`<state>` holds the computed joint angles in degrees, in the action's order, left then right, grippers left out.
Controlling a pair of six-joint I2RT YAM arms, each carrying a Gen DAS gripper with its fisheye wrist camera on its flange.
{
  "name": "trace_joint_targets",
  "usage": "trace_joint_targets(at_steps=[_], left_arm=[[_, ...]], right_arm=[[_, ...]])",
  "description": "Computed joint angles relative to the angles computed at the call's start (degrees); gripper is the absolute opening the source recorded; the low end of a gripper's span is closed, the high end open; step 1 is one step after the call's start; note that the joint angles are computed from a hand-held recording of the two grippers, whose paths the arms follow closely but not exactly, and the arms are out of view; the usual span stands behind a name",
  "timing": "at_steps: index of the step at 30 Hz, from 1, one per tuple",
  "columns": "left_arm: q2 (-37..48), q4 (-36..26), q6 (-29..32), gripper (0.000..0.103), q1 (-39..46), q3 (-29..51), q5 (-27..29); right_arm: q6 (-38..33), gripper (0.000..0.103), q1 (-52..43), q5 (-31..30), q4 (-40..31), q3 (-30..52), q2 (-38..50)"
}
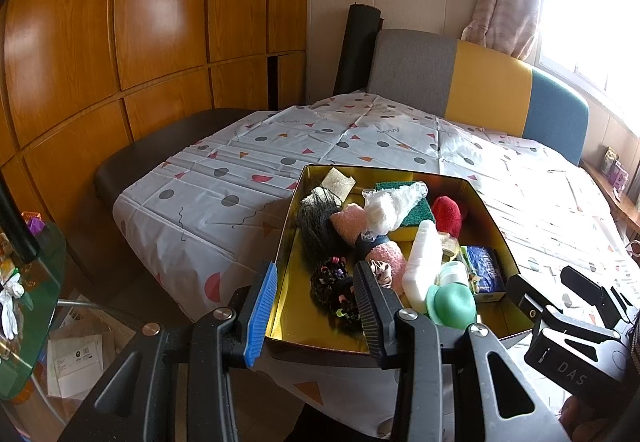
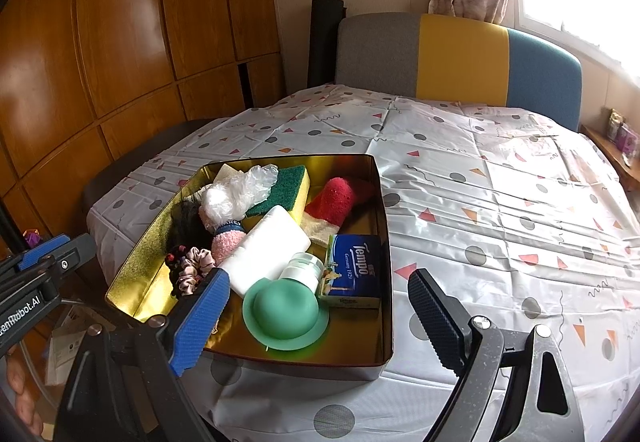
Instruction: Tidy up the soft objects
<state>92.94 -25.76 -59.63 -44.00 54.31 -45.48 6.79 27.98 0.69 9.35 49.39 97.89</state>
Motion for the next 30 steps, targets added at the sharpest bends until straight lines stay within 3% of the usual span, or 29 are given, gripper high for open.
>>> trace_joint_targets(at_steps=[13, 18, 20, 25, 30], left_arm=[[0.21, -0.41, 0.32, 0.04, 0.21, 0.29, 0.41], [-0.14, 2.84, 3.46, 0.046, 0.88, -0.23, 2.64], [1.01, 1.98, 4.21, 0.054, 1.09, 1.32, 3.5], [3.5, 2.38, 4.28, 0.054, 2.21, 3.2, 5.61], [5.45, 1.5, 5.09, 0.054, 0.5, 4.67, 0.12]], right_arm=[[0.19, 0.091, -0.02, 0.03, 0.17, -0.12, -0.11], [0.5, 0.091, -1.88, -0.4, 0.27, -0.1, -0.74], [0.69, 0.091, -2.63, -0.5, 0.31, -0.08, -0.67], [1.09, 0.091, -3.94, -1.4, 0.4, 0.01, 0.75], [0.98, 0.091, -4.8, -2.25, 1.04, 0.13, 2.01]])
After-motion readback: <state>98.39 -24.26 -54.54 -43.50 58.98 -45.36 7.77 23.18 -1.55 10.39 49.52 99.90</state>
